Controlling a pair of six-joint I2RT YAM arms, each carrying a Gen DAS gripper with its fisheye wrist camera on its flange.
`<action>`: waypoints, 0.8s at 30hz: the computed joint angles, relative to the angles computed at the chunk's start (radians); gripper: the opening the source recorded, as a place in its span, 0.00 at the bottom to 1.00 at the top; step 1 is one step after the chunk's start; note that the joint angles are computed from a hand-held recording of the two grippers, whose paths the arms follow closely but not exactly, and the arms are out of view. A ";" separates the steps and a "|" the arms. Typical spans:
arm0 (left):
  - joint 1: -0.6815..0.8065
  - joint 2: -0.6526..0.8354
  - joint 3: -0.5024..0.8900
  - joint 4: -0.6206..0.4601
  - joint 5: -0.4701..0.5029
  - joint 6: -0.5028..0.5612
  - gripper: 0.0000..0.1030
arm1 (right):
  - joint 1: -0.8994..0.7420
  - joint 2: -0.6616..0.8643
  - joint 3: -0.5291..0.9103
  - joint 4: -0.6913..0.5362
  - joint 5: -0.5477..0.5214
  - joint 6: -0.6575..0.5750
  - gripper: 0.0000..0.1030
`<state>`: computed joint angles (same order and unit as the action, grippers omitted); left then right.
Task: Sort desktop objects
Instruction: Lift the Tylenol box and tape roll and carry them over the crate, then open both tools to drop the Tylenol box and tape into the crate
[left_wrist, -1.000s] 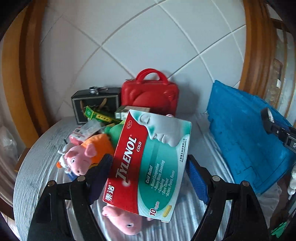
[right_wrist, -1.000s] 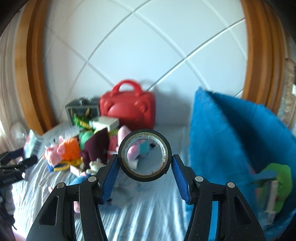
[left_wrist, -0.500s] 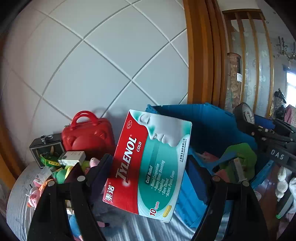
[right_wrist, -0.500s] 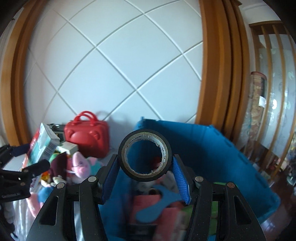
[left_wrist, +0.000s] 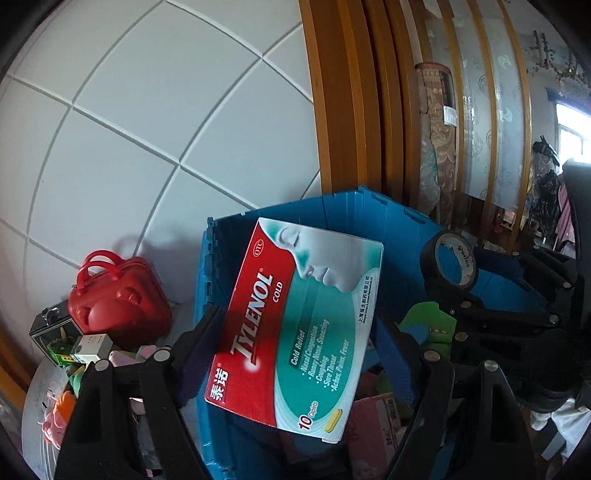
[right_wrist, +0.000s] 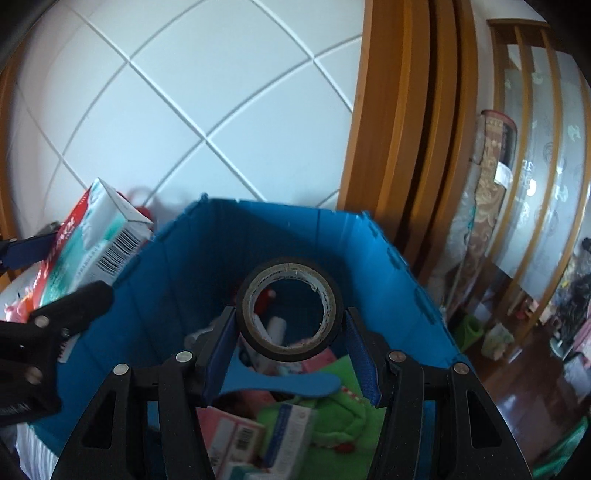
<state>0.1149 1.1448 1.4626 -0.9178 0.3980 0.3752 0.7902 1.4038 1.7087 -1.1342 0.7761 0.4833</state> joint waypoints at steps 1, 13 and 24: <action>-0.040 0.023 0.011 -0.008 -0.041 -0.013 0.77 | -0.040 0.009 0.011 -0.010 -0.044 -0.015 0.55; -0.184 0.214 0.083 -0.174 -0.163 -0.043 0.78 | -0.279 0.104 0.065 -0.116 -0.330 -0.026 0.55; -0.183 0.288 0.143 -0.249 -0.181 -0.060 0.78 | -0.224 0.211 0.159 -0.235 -0.194 -0.020 0.55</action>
